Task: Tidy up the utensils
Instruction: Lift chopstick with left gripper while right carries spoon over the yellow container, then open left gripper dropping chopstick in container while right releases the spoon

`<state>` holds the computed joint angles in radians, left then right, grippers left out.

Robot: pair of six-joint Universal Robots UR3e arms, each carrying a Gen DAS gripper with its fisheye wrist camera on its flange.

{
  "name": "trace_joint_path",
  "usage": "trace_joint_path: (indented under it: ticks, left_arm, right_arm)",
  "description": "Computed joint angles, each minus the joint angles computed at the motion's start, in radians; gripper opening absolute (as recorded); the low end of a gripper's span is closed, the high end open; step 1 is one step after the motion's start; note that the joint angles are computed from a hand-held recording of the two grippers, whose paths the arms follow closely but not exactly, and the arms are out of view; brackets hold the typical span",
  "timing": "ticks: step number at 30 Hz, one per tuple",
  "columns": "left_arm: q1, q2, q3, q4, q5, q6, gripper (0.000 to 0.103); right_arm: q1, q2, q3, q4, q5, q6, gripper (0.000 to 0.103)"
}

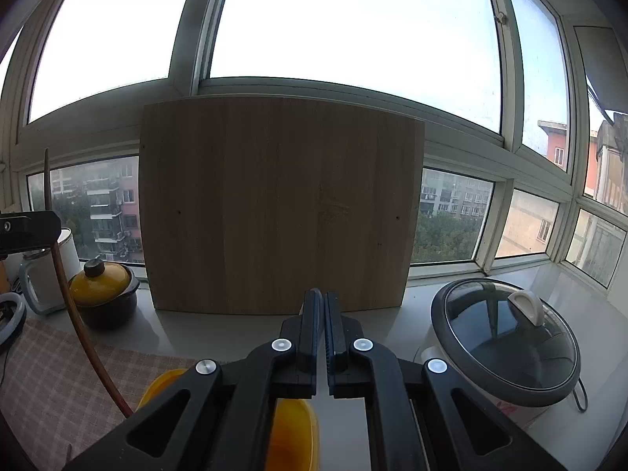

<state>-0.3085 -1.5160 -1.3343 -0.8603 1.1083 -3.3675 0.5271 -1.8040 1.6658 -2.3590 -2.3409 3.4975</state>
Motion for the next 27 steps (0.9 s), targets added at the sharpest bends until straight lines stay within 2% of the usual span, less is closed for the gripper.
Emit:
trace_joint_path:
  ticks: [7,13,18,20,21,22,24,26,27]
  left_arm:
    - [-0.021,0.011,-0.059,0.0,0.019,0.019,0.003]
    - [-0.059,0.003,-0.081,-0.018,0.054,0.044,0.003]
    - [-0.059,0.01,-0.102,-0.049,0.034,0.063,0.003]
    - [-0.047,0.022,-0.115,-0.063,-0.001,0.088,0.003]
    - [-0.044,0.029,-0.119,-0.071,-0.005,0.096,0.003]
    - [-0.044,0.035,-0.118,-0.085,-0.004,0.103,0.003]
    - [-0.044,0.051,-0.121,-0.103,0.003,0.116,0.008]
    - [-0.037,0.075,-0.137,-0.105,0.008,0.118,0.039]
    - [-0.027,0.094,-0.154,-0.097,0.0,0.12,0.04]
  right_arm:
    - [-0.047,-0.059,0.066,0.006,0.108,0.019,0.0]
    - [-0.056,-0.094,0.106,0.039,0.148,0.054,0.0]
    - [-0.074,-0.137,0.125,0.07,0.207,0.079,0.001]
    - [-0.062,-0.137,0.12,0.088,0.196,0.091,0.002]
    - [-0.055,-0.133,0.112,0.103,0.19,0.095,0.007]
    - [-0.053,-0.135,0.108,0.115,0.199,0.093,0.026]
    - [-0.031,-0.136,0.111,0.113,0.184,0.098,0.048]
    - [0.0,-0.135,0.107,0.125,0.15,0.117,0.051]
    - [0.008,-0.138,0.104,0.133,0.147,0.127,0.052]
